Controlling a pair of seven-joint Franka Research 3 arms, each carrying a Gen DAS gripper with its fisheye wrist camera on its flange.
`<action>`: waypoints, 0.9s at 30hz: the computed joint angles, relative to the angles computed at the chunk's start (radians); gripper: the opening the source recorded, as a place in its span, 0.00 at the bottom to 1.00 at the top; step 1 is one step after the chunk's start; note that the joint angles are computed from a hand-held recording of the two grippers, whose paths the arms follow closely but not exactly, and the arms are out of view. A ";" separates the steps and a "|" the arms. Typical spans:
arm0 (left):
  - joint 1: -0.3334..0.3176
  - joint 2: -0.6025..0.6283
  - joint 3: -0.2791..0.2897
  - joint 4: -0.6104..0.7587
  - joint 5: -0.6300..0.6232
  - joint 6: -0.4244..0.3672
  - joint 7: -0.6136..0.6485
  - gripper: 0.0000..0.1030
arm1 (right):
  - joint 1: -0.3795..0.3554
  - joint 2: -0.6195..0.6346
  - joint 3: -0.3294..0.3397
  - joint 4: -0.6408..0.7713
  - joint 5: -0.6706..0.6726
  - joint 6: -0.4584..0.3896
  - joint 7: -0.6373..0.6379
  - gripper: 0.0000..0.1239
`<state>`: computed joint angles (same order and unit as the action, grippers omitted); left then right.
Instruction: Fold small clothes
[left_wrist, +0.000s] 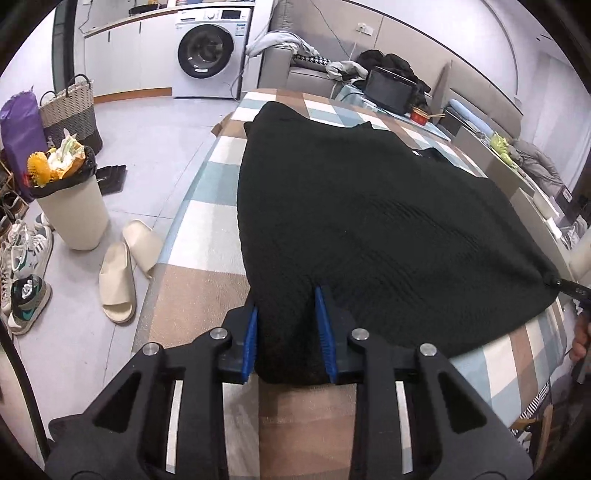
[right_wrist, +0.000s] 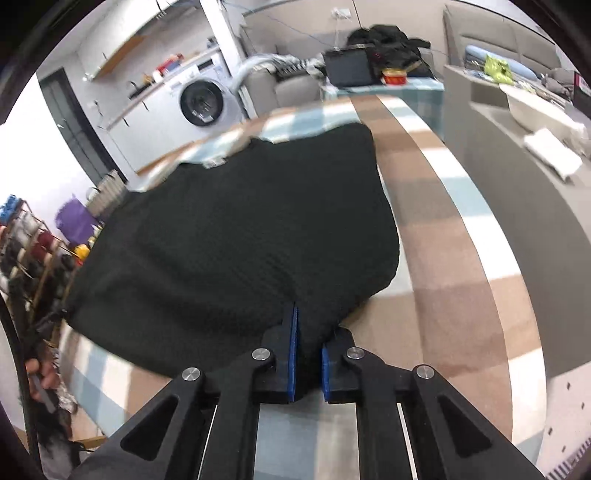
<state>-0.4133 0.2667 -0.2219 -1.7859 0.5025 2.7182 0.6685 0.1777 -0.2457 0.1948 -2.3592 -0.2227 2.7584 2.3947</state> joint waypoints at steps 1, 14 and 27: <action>0.004 -0.009 0.001 -0.013 -0.001 0.004 0.002 0.24 | 0.001 -0.002 -0.002 -0.010 0.009 0.008 0.006 0.08; -0.005 -0.089 -0.017 -0.091 0.025 -0.031 -0.016 0.28 | -0.028 -0.082 0.045 -0.018 -0.089 -0.144 0.077 0.25; -0.017 0.016 -0.019 0.093 0.024 -0.163 -0.018 0.61 | -0.006 0.124 -0.103 0.166 0.115 -0.036 -0.182 0.41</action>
